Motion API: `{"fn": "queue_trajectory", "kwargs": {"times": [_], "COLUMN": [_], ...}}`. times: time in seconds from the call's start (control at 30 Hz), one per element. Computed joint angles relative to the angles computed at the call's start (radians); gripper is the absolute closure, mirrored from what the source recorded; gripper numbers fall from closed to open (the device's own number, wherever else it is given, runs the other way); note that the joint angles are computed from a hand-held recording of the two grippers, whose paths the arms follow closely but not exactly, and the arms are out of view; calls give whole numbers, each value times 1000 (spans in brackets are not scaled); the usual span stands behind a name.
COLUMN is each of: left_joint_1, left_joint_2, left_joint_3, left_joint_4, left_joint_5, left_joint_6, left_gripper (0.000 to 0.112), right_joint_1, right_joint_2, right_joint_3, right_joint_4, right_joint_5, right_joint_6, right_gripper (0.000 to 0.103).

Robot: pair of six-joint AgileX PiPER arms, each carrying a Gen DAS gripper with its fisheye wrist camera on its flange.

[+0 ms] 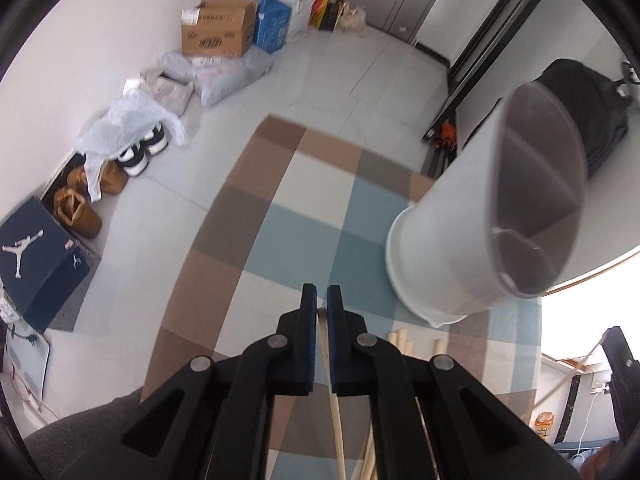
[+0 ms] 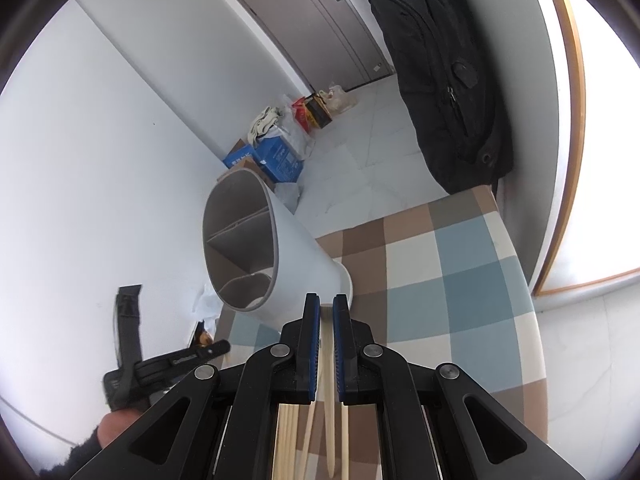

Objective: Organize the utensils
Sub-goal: 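Lift both grippers with their chopsticks and carry them above the utensil holder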

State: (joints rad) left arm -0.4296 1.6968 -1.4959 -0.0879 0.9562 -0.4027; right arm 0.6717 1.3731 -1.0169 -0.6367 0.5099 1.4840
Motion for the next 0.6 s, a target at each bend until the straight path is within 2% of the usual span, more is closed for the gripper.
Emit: {"fn": "queue_trajectory", "kwargs": {"times": [0.27,0.47,0.6], "left_joint_1": [-69,-69,-46], "left_joint_2": [-154,-217,-244], "left_joint_3": [86,152,173], "left_joint_4": [92,89,31], "left_joint_5": [-126,-213,-232], "left_joint_6": [35,119,198], "left_gripper": [111,111,111], "right_joint_1": [67,120,157], "right_joint_2": [-3,17,35], "right_joint_3": [-43,-83,-130], "right_joint_4": [-104,-171,-192], "right_joint_5": [65,117,173], "right_joint_6": [48,86,61], "right_gripper": [97,97,97]}}
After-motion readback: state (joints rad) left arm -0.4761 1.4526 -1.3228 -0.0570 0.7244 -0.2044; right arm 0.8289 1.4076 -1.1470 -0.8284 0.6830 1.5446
